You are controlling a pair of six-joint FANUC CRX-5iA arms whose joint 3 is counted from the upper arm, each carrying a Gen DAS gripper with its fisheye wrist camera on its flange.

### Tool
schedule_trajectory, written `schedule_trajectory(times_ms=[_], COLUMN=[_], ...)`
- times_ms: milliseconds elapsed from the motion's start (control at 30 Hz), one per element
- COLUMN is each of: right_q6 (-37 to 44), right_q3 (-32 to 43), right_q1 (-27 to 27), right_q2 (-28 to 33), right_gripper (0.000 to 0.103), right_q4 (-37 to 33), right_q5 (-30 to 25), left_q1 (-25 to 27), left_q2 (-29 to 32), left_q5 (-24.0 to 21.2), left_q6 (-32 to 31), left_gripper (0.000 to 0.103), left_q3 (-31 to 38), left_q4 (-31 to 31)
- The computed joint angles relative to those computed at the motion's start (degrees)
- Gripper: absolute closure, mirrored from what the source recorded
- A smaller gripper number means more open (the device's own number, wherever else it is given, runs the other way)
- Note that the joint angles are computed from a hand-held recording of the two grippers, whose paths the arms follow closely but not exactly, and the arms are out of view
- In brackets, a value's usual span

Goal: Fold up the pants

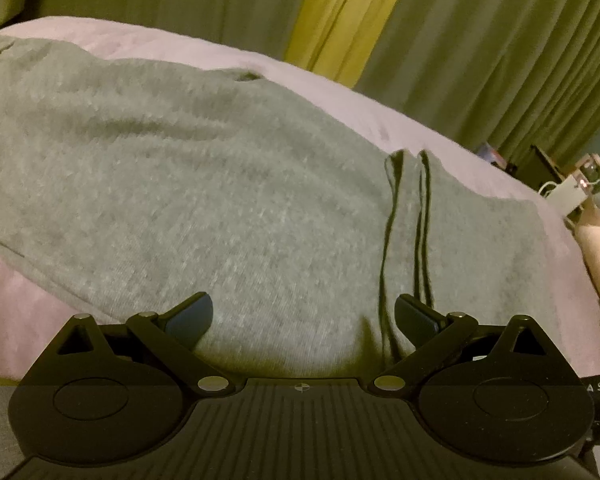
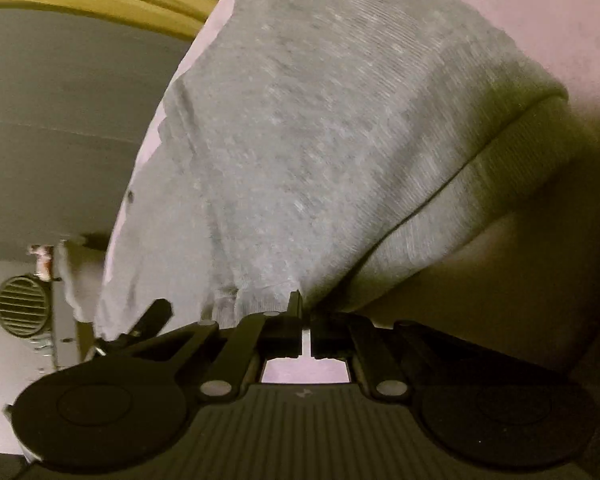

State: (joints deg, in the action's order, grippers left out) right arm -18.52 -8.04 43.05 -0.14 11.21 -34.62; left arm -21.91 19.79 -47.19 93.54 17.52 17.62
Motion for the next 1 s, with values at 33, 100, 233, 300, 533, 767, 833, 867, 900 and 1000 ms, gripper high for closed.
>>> schedule_trajectory(times_ms=[33, 100, 233, 300, 533, 767, 833, 867, 900, 1000], right_q6=[5.3, 13.5, 16.8, 12.8, 17.5, 20.1, 18.3, 17.3, 16.7, 16.1], right_q3=[2.0, 4.4, 4.6, 2.0, -0.6, 7.1, 6.5, 6.2, 5.9, 5.4], right_q1=[-1.0, -1.5, 1.0, 2.4, 3.2, 2.2, 1.6, 1.6, 1.6, 1.9], right_q2=[0.0, -0.8, -2.6, -3.7, 0.2, 5.5, 4.8, 4.7, 4.5, 4.4], right_gripper=[0.095, 0.095, 0.08, 0.072, 0.054, 0.042, 0.038, 0.035, 0.035, 0.033], right_q4=[-5.5, -9.7, 6.3, 18.7, 35.6, 26.7, 25.8, 26.0, 26.2, 26.8], right_q5=[-0.5, -3.6, -10.5, -15.0, -26.7, -36.3, -34.9, -34.9, -34.8, -34.6], left_q1=[0.1, 0.1, -0.7, -1.4, -6.4, -8.5, -8.7, -8.5, -8.3, -8.3], left_q2=[0.1, 0.1, 0.9, 3.0, 14.5, 20.2, 16.5, 14.8, 14.6, 18.1], left_q5=[-0.1, 0.9, 2.9, 2.1, -5.6, -15.1, -9.9, -6.7, -5.9, -10.9], left_q6=[0.8, 1.6, 0.6, -1.2, -5.1, -1.2, -0.3, -1.1, -2.5, -4.1], left_gripper=[0.002, 0.002, 0.002, 0.002, 0.004, 0.041, 0.041, 0.04, 0.04, 0.041], left_q3=[0.5, 1.1, 3.8, 6.7, 23.7, 33.7, 27.9, 24.7, 23.9, 29.4], left_q4=[0.0, 0.3, 0.1, 1.3, -2.9, -9.6, -10.9, -10.1, -8.9, -9.0])
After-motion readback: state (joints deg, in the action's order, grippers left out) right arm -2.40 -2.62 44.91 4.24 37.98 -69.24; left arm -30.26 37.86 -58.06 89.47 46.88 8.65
